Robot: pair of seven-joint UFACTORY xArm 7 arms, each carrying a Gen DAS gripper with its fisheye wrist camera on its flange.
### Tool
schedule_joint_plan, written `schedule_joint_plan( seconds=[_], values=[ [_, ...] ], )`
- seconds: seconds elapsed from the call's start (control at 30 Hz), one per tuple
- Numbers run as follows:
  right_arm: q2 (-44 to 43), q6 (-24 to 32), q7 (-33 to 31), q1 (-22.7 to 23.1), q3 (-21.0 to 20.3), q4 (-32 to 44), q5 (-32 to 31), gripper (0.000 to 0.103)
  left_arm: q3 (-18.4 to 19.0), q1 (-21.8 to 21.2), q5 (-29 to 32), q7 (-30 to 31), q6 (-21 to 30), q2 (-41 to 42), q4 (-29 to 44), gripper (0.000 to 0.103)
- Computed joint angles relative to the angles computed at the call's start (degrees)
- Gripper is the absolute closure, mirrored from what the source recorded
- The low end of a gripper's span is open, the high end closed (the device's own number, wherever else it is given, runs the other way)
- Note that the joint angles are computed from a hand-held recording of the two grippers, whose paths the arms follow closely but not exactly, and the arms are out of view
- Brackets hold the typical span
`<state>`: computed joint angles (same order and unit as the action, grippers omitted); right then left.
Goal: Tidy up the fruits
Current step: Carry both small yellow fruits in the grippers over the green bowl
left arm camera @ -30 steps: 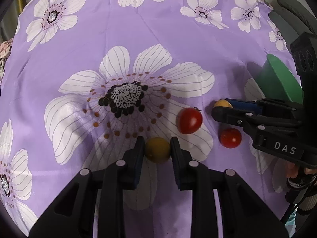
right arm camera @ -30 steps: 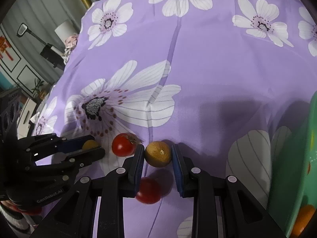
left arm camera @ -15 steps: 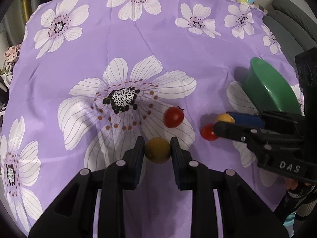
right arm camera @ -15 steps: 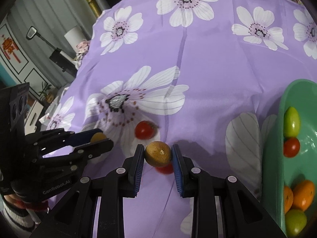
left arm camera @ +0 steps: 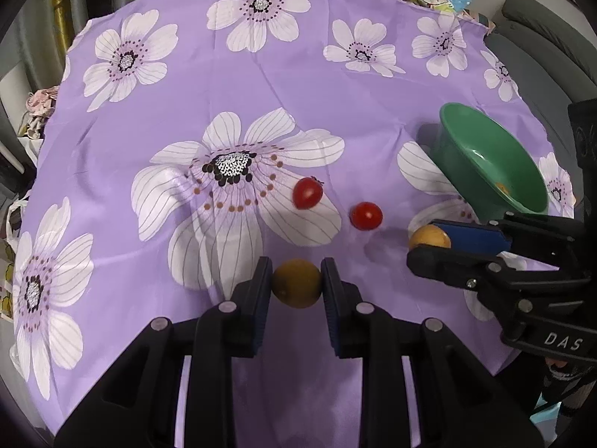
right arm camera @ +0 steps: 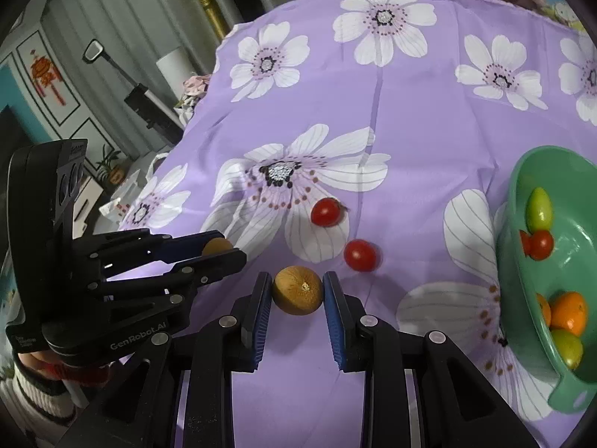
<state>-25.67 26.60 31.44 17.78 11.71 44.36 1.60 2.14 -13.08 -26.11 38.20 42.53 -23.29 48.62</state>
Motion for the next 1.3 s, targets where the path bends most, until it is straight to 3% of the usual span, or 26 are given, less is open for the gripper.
schedule_joint_plan(
  seconds=[0.57, 1.3],
  values=[
    [-7.52, 0.15, 3.24, -1.02, 2.31, -2.78, -2.83, 0.073, 0.85, -2.31, 0.29, -1.21, -0.86, -9.04, -4.76, 0.077],
    [-15.0, -1.17, 4.27, -2.14, 2.27, -6.91, -3.03, 0.073, -1.12, -4.94, 3.48, -4.09, -1.45, -11.42, -4.84, 0.077]
  ],
)
